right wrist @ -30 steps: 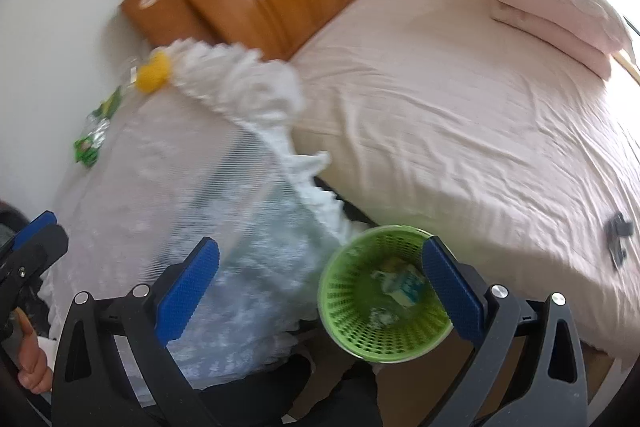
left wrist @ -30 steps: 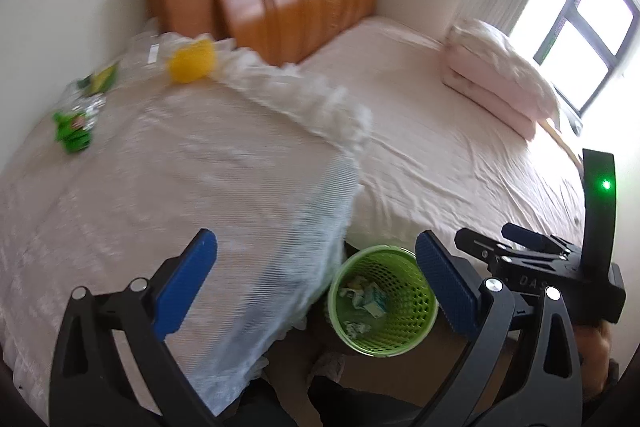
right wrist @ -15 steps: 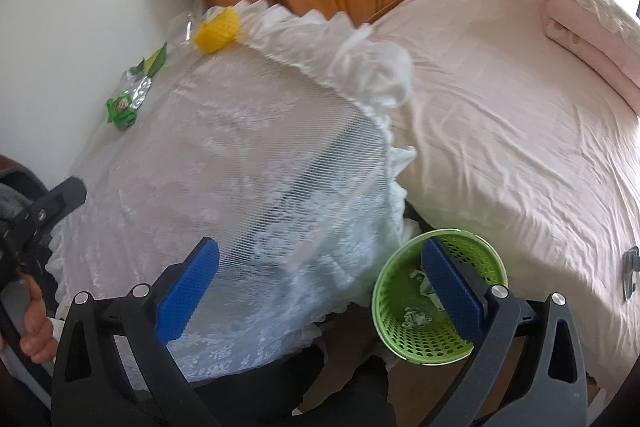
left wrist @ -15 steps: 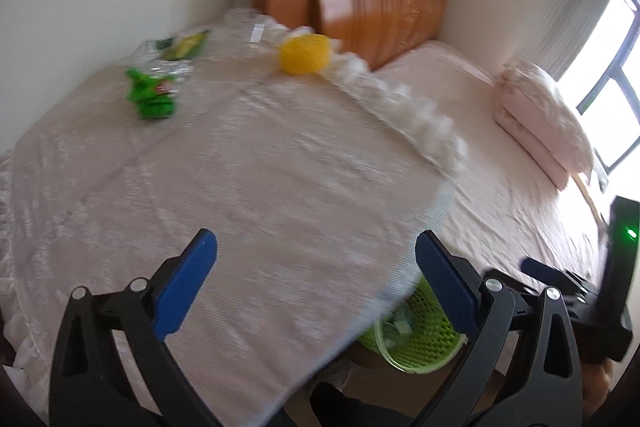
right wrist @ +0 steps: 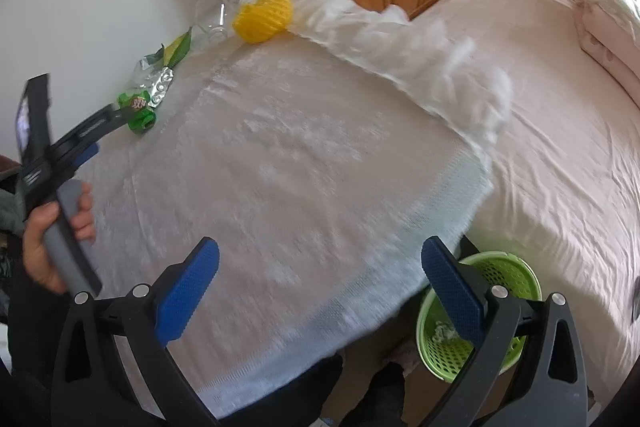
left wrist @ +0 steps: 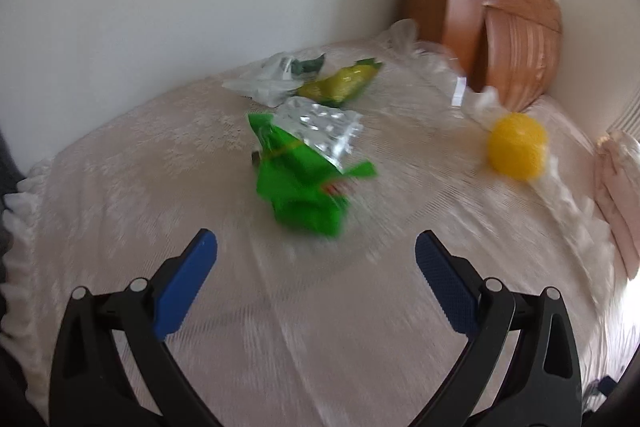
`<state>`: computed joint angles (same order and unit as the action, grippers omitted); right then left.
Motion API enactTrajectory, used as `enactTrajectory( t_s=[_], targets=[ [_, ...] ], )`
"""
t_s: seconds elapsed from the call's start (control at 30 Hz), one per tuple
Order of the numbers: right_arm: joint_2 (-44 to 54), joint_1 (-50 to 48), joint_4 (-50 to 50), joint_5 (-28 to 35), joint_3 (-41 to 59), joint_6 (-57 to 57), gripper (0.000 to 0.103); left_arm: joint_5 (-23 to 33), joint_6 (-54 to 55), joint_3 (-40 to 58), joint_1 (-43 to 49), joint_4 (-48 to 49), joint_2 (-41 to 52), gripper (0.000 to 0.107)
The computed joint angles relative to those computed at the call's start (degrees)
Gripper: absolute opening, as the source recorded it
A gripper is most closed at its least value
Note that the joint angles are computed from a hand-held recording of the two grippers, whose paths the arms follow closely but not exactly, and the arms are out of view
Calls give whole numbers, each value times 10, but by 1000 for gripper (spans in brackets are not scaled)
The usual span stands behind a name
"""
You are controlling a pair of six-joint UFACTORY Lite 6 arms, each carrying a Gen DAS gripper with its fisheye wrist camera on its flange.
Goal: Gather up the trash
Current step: 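Grasp the green plastic bag with the left tool while the right tool grasps the yellow foam net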
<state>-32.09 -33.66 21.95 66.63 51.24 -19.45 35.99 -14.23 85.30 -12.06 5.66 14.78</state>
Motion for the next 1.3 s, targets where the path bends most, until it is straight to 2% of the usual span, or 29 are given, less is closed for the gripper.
enactTrajectory(
  t_s=[0.17,0.27,0.33,0.4,0.73,0.83,0.97,1.17,1.3],
  targets=[
    [73,117,-17,-79,29,89,100,-17,27,84,17,-10,107,95],
    [112,161,-24,-108,52,118,100,-15,67,109,23,-42,133,83],
    [133,178,-23,-120,66,126,100,-13,95,114,27,-68,139,70],
    [154,195,-24,-133,80,135,100,-9,120,114,34,-97,140,62],
    [251,226,-32,-189,151,118,100,-12,182,77,56,-165,106,60],
    [321,228,-43,-219,214,97,100,1,191,61,65,-175,78,60],
    [458,234,-86,-248,355,100,100,17,189,32,71,-176,27,60],
    [667,256,-151,-225,590,142,100,28,189,-9,65,-159,-36,60],
    [755,267,-182,-199,686,169,100,45,200,-19,68,-173,-52,60]
  ],
)
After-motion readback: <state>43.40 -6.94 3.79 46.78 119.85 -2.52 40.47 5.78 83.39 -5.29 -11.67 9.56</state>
